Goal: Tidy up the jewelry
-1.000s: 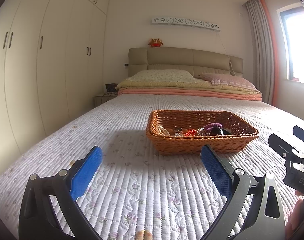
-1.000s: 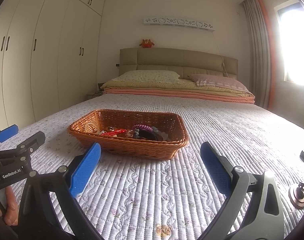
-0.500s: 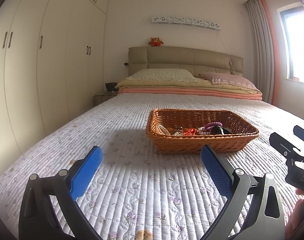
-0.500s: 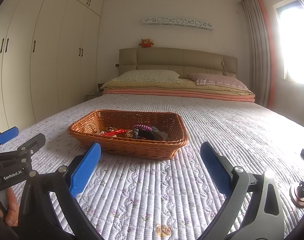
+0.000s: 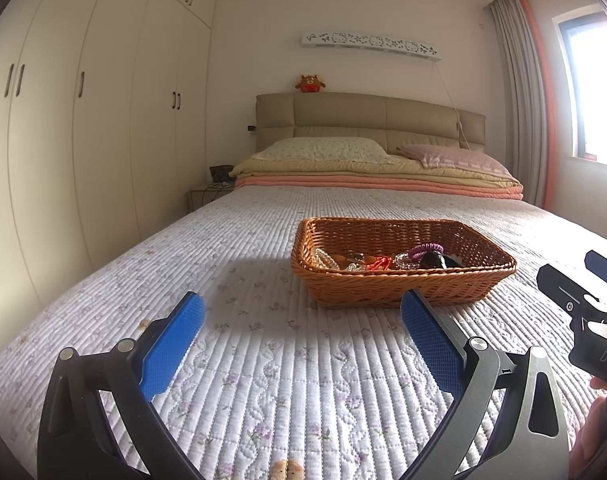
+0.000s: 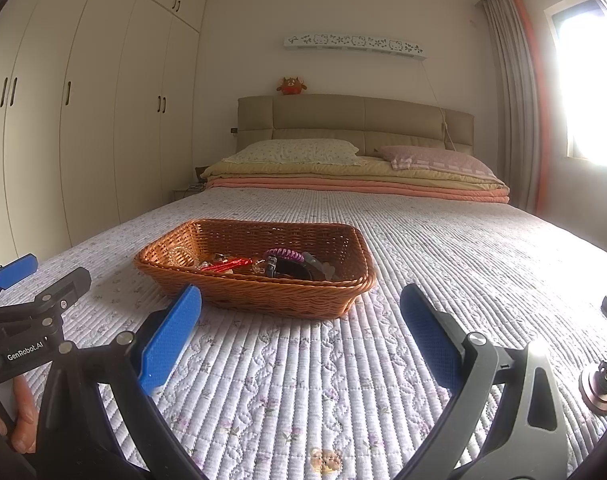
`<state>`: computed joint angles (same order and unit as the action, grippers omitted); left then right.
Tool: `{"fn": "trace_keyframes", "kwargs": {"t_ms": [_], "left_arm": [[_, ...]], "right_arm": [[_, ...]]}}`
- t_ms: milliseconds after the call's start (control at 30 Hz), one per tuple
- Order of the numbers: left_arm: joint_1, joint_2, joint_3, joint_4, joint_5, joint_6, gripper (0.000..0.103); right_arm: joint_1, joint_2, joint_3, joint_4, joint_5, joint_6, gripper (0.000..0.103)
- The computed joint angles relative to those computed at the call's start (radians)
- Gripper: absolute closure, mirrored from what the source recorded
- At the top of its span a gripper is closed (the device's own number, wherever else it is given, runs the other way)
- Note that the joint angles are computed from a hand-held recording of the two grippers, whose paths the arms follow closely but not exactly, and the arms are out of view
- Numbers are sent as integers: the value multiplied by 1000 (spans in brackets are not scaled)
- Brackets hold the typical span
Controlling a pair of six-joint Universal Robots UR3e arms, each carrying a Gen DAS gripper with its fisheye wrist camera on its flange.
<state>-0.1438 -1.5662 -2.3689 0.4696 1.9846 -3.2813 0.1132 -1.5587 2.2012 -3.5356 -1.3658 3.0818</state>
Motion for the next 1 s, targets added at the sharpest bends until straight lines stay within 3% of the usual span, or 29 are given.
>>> {"fn": "trace_keyframes", "kwargs": {"t_ms": [1000], "left_arm": [[-13, -3, 10, -19, 11, -5, 7]], "right_arm": [[-5, -2, -4, 12, 10, 3, 8]]}}
